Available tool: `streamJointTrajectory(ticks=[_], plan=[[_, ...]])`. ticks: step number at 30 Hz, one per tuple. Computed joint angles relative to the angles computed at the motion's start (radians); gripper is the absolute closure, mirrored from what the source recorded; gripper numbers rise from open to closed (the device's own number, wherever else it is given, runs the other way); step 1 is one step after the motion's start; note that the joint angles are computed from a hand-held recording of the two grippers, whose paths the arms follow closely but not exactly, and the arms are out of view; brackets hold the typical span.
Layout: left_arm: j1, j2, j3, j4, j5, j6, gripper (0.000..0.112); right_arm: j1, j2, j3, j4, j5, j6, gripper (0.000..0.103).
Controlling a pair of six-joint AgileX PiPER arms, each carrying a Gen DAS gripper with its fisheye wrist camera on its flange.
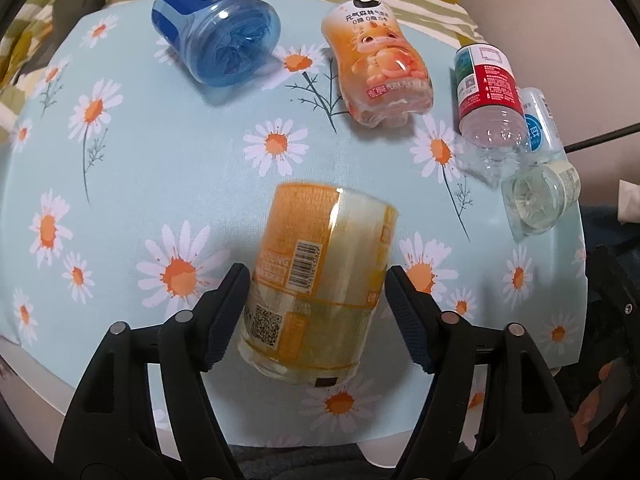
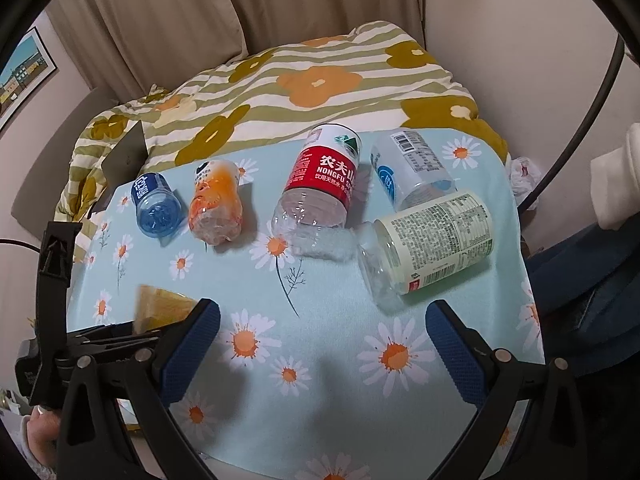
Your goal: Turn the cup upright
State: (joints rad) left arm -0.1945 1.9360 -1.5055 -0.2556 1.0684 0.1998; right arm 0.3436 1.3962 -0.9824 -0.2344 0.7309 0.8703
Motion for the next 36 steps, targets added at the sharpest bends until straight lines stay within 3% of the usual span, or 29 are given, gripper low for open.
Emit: streamJointTrajectory(ticks=[3, 10, 16, 20, 24, 30, 34, 36], plan=[[-0.002, -0.012, 0.011, 0.011, -0.022, -0.011, 0.016, 0.0, 0.002, -0.002, 0.001, -0.003, -0.001, 0.0], [0.011, -0.068, -0.001, 0.042, -0.023, -0.031, 0.015, 0.001, -0.008, -0.017, 0.008, 0.01, -0.03, 0.0], [0.074, -0.181, -0.018, 0.118, -0.011, 0.003, 0.009, 0.004, 0.025, -0.163, 0.064, 0.102, -0.145, 0.0], [0.161, -0.202, -0.064, 0.132, 0.002, 0.079, 0.009, -0.023, 0.131, -0.323, 0.235, 0.191, -0.294, 0.0], [0.262, -0.171, -0.103, 0.052, 0.042, 0.213, 0.009, -0.04, 0.25, -0.446, 0.397, 0.265, -0.355, 0.0], [0.363, -0.106, -0.115, -0.015, 0.028, 0.384, 0.009, -0.047, 0.486, -0.65, 0.57, 0.384, -0.344, 0.0], [0.413, -0.044, -0.15, -0.039, 0.034, 0.437, 0.009, -0.067, 0.598, -0.722, 0.667, 0.42, -0.327, 0.001], [0.43, -0.017, -0.169, -0.031, 0.036, 0.446, 0.009, -0.072, 0.643, -0.763, 0.681, 0.442, -0.313, 0.009]])
